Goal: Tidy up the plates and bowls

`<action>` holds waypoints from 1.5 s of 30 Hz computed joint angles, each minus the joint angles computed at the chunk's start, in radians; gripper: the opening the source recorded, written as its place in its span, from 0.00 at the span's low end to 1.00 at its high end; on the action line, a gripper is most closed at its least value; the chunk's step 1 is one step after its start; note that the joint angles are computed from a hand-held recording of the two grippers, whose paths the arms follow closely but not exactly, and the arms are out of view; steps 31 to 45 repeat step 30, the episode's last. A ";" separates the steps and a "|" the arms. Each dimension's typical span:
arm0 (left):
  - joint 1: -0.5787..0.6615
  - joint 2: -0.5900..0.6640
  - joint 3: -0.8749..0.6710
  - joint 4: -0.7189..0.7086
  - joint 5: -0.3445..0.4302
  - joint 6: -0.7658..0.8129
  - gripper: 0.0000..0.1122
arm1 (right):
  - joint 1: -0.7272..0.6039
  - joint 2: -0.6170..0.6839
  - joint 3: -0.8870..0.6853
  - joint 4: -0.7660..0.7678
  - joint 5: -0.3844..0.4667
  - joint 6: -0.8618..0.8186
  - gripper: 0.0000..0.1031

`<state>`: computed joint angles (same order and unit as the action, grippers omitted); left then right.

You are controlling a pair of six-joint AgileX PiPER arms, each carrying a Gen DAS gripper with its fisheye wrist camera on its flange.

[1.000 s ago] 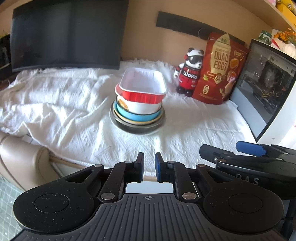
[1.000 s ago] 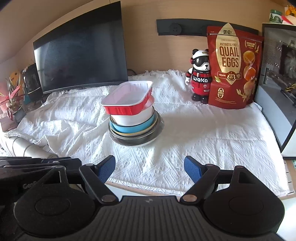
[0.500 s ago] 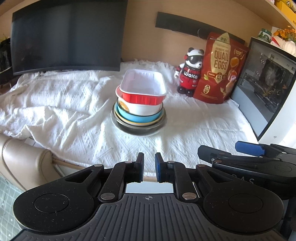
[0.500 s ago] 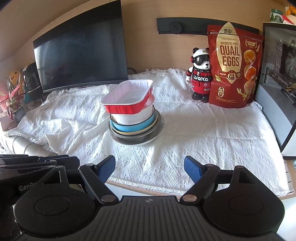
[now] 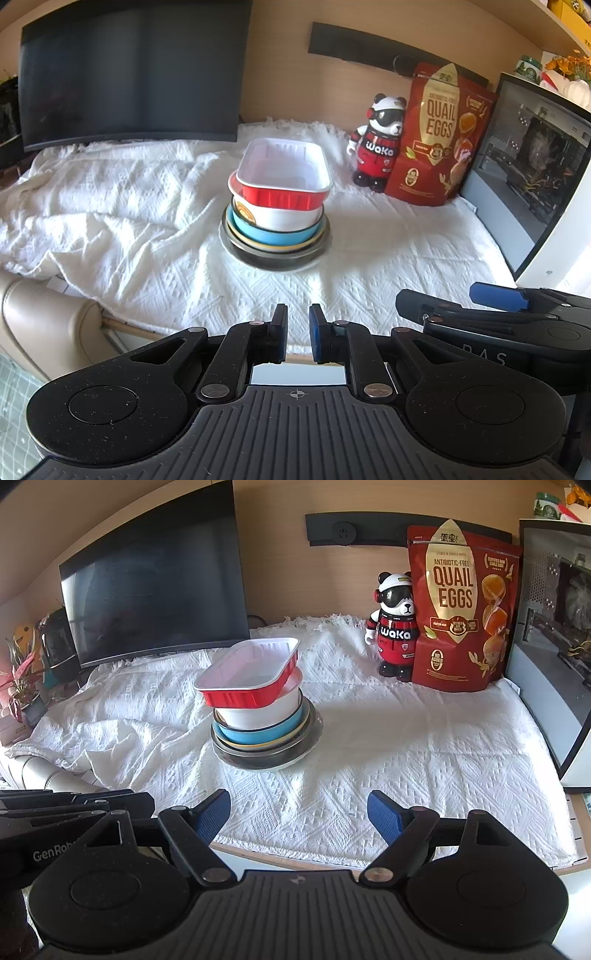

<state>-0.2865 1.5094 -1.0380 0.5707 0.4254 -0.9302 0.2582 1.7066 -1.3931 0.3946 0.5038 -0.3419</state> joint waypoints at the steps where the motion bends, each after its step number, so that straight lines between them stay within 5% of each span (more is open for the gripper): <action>1: 0.000 0.000 0.000 0.001 0.000 -0.001 0.13 | 0.000 0.000 0.000 -0.001 0.000 0.002 0.80; 45: 0.089 0.005 0.027 -0.086 -0.076 0.125 0.14 | 0.066 0.055 -0.068 -0.103 0.010 0.112 0.80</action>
